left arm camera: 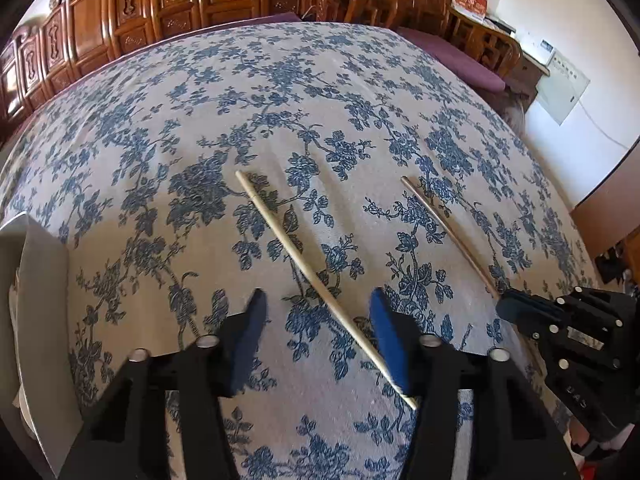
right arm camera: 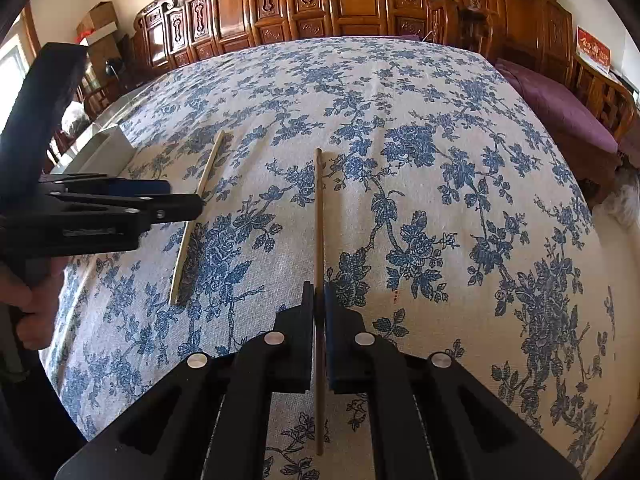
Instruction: Organize utensils
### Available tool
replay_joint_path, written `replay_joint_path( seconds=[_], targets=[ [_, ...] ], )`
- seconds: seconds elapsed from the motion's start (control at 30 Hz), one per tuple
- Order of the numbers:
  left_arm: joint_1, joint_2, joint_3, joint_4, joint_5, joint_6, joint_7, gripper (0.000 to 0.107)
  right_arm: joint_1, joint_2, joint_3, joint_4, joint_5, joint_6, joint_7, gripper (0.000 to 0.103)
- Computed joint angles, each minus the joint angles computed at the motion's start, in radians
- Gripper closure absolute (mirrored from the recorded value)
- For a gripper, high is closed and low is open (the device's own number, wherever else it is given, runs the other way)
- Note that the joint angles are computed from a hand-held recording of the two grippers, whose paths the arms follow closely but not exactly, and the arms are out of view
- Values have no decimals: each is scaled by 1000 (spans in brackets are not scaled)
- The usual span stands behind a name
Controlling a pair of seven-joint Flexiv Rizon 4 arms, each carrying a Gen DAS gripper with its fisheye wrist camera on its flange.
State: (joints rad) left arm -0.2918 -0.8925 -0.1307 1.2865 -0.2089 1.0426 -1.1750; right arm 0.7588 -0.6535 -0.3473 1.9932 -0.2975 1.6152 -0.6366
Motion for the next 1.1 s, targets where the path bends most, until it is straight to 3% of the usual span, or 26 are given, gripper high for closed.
replay_joint_path(
  seconds=[0.13,0.23,0.37,0.93,1.1],
  targets=[
    [-38,-11,50,-27,54,-3,-24,76,-2,0,1,0,-1,1,-4,97],
    [-31,-3,47,-15,65,0,-20,94,-2,-1,2,-2,-1,-1,-5,97],
    [-8,12,39,5,60,-10,-11,103,6,-2,-3,-6,-5,-8,-1,97],
    [116,174,-41,237,-41,125,121,103,84,21,-54,-71,-88,-46,21,97],
    [147,218,-57,281,-78,153,164,103,58,25,-16,-137,-149,-102,45,97]
  ],
)
